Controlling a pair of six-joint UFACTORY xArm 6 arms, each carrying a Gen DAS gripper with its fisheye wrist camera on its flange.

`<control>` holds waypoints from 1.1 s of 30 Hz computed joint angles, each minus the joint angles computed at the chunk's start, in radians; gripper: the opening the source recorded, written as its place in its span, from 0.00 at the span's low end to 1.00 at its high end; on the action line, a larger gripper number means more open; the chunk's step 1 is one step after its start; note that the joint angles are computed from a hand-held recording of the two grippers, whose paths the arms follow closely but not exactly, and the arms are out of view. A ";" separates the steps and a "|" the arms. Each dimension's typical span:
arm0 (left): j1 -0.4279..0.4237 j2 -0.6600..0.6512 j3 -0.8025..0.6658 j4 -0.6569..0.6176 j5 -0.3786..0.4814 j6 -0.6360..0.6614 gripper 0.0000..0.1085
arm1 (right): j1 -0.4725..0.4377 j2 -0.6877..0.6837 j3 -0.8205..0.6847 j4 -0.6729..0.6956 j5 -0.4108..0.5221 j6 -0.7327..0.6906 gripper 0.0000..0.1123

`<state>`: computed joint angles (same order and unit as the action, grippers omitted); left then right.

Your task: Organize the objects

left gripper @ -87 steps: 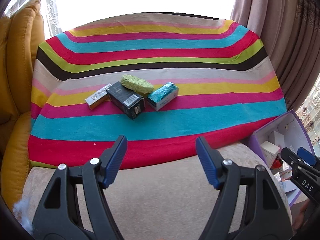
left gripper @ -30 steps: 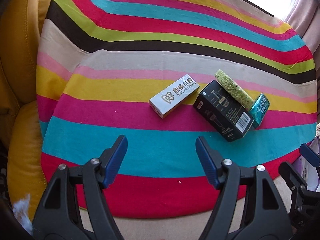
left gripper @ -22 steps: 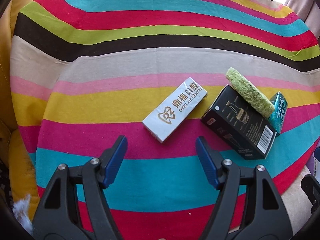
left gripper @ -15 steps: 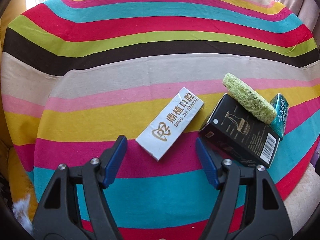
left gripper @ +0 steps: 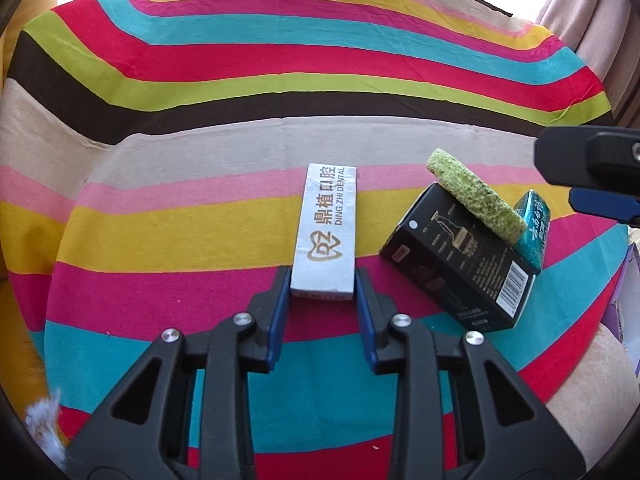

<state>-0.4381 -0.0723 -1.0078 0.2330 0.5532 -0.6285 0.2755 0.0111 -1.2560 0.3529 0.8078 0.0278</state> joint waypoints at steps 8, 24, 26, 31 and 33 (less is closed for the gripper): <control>0.022 -0.092 0.120 0.014 -0.084 -0.136 0.32 | 0.005 0.156 -0.158 -0.037 0.133 0.073 0.90; 0.026 -0.093 0.138 0.009 -0.123 -0.132 0.32 | -0.022 0.279 -0.310 0.041 0.225 0.006 0.90; 0.027 -0.097 0.144 0.008 -0.127 -0.130 0.32 | -0.026 0.294 -0.325 0.033 0.245 0.010 0.90; 0.023 -0.092 0.143 0.017 -0.132 -0.140 0.32 | -0.028 0.313 -0.332 0.037 0.269 0.003 0.90; 0.022 -0.091 0.142 0.023 -0.132 -0.145 0.32 | -0.022 0.317 -0.329 0.022 0.258 0.013 0.90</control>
